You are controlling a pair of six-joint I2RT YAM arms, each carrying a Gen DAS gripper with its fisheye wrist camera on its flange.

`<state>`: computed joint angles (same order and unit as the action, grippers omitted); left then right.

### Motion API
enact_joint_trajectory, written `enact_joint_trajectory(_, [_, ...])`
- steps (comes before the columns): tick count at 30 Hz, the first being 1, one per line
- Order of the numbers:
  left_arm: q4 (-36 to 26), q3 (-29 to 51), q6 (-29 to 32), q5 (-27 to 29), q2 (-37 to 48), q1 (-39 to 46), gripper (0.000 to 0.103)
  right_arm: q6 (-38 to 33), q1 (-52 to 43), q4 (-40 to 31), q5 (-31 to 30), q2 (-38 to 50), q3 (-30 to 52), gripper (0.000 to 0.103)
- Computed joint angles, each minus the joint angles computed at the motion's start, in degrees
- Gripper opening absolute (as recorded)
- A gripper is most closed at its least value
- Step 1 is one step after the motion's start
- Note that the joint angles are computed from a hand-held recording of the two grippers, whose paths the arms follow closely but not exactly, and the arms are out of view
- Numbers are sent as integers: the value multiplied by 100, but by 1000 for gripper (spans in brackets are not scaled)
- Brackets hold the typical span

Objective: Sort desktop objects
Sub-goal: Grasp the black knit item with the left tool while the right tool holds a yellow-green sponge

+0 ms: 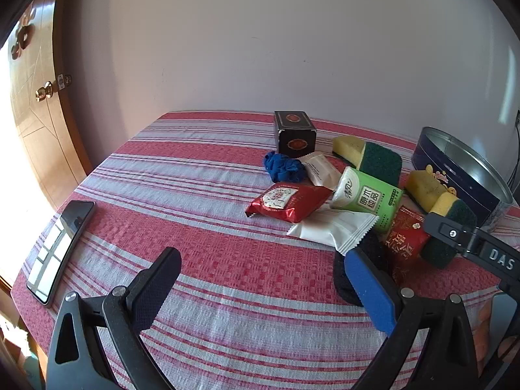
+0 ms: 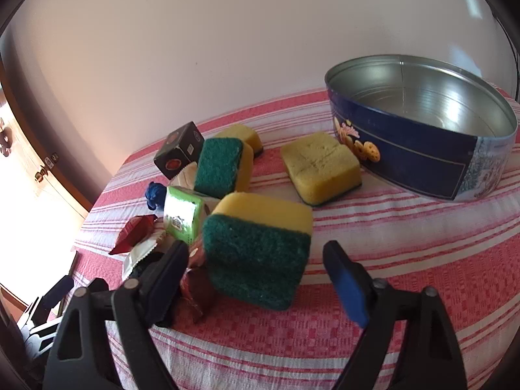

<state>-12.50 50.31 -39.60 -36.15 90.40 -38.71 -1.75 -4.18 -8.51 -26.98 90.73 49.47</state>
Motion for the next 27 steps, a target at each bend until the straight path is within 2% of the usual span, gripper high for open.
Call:
enact_joint_trajectory(3, [-81,170,24,-1,189,-102,102,68,-62,9,-283,113,17,68])
enact_joint_trajectory(6, [1,291,102,272,342,-138,102,-8,-171,29,-339,12,-65,55])
enact_joint_trajectory(10, [-19,649,164,660,731,-133,102,-63,-415,138,-514,-304,-260,54])
enact_joint_trajectory(16, [-290,1249,-59,819,1321,-57,102,-415,-957,116,-989,-793,-499,54])
enact_joint_trajectory(22, [-207,1222,-256,1020,1328,8,101,-685,-1436,-219,-1982,-603,-309,57])
enact_joint_trajectory(24, [-163,1181,-313,1154,1319,72,85,-742,-1406,-376,-1926,-366,-176,57])
enact_joint_trajectory(25, [42,1039,-320,1350,1247,129,73,-731,-1364,-455,-1849,-224,-99,56])
enact_joint_trajectory(27, [254,876,-357,1416,1141,157,67,-781,-1417,-679,-1906,92,80,54])
